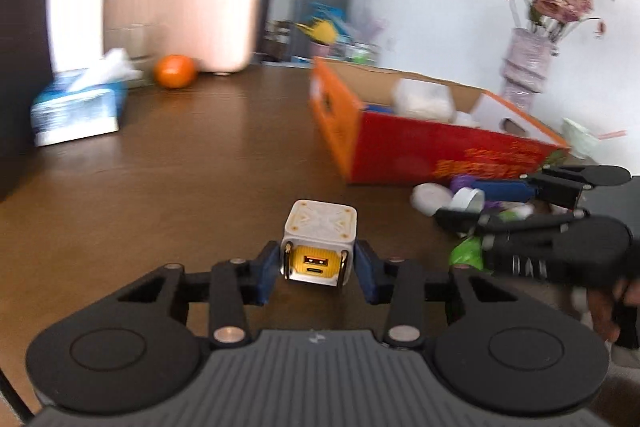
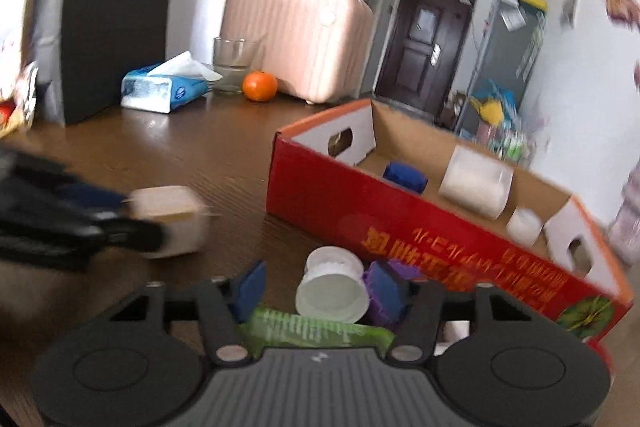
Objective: Organize rigid objects
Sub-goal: 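Grasp the beige cube charger with the left gripper while the right gripper grasps a white bottle cap, then carry the cube and cap into the red box while both grippers open to release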
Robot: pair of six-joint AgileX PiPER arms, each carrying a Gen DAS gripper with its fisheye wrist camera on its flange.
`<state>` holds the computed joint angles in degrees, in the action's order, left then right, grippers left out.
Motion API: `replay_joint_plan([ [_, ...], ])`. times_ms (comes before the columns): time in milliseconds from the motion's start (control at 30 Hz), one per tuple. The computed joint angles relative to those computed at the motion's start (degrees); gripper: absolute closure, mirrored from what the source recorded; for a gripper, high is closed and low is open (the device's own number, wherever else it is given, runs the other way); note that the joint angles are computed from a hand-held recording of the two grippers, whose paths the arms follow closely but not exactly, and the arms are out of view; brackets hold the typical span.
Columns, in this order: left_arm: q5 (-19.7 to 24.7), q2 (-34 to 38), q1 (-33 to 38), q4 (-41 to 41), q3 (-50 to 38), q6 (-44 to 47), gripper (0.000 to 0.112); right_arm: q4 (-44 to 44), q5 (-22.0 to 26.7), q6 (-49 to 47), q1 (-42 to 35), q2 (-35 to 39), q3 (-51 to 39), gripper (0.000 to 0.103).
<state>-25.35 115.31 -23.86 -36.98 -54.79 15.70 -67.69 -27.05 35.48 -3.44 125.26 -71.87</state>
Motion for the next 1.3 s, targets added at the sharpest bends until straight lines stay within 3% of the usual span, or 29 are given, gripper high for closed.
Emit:
replay_joint_plan([
  [67,-1.75,-1.35,-1.23,-4.35,2.46,2.91,0.072,-0.25,-0.06,2.99,0.02,1.18,-1.12,0.064],
  [167,-3.34,-3.44,-2.92,-7.83,5.35,3.93,0.072,7.91,0.71,-3.35,1.19,0.94,0.14,0.064],
  [233,-4.86,-5.44,-4.79,-9.13,8.12,2.49,0.072,13.04,-2.33,-8.1,0.69,-1.65,4.65,0.064],
  [333,-7.3,-7.97,-9.6,-14.02,10.54,4.28,0.072,12.14,-8.82,-9.81,-2.5,-8.13,12.29,0.064],
  [467,-11.16,-9.38,-17.11,-21.64,12.15,8.19,0.072,-1.5,-12.9,-5.23,-10.25,-16.46,20.59,0.064],
  [633,-14.56,-8.56,-24.77,-27.59,12.43,11.42,0.072,-16.34,-8.94,3.13,-17.67,-22.12,27.58,0.064],
  [800,-13.06,-7.6,-27.37,-24.26,13.0,9.14,0.072,-25.13,-10.6,3.53,-22.46,-24.37,32.87,0.063],
  [867,-12.12,-6.7,-27.11,-25.5,12.03,9.79,0.072,-22.65,-10.33,3.36,-21.65,-22.84,33.1,0.064],
  [933,-12.63,-6.15,-27.35,-26.84,11.37,11.09,0.07,-13.77,-9.21,-2.79,-19.82,-20.9,34.34,0.063],
  [1000,-13.26,-5.82,-27.71,-27.98,10.92,12.0,0.066,-7.37,-10.38,-8.21,-19.06,-19.76,35.33,0.045],
  [1133,-15.41,-4.9,-28.11,-27.61,10.64,11.26,0.056,-6.79,-13.44,-11.43,-20.55,-18.87,36.24,0.042],
  [1267,-15.64,-4.12,-26.94,-23.29,10.73,6.79,0.06,-5.35,-15.68,-13.35,-23.33,-18.46,38.13,0.044],
  [1300,-15.24,-4.2,-26.31,-21.24,11.02,4.52,0.069,-5.1,-16.14,-13.35,-23.87,-18.18,38.34,0.044],
])
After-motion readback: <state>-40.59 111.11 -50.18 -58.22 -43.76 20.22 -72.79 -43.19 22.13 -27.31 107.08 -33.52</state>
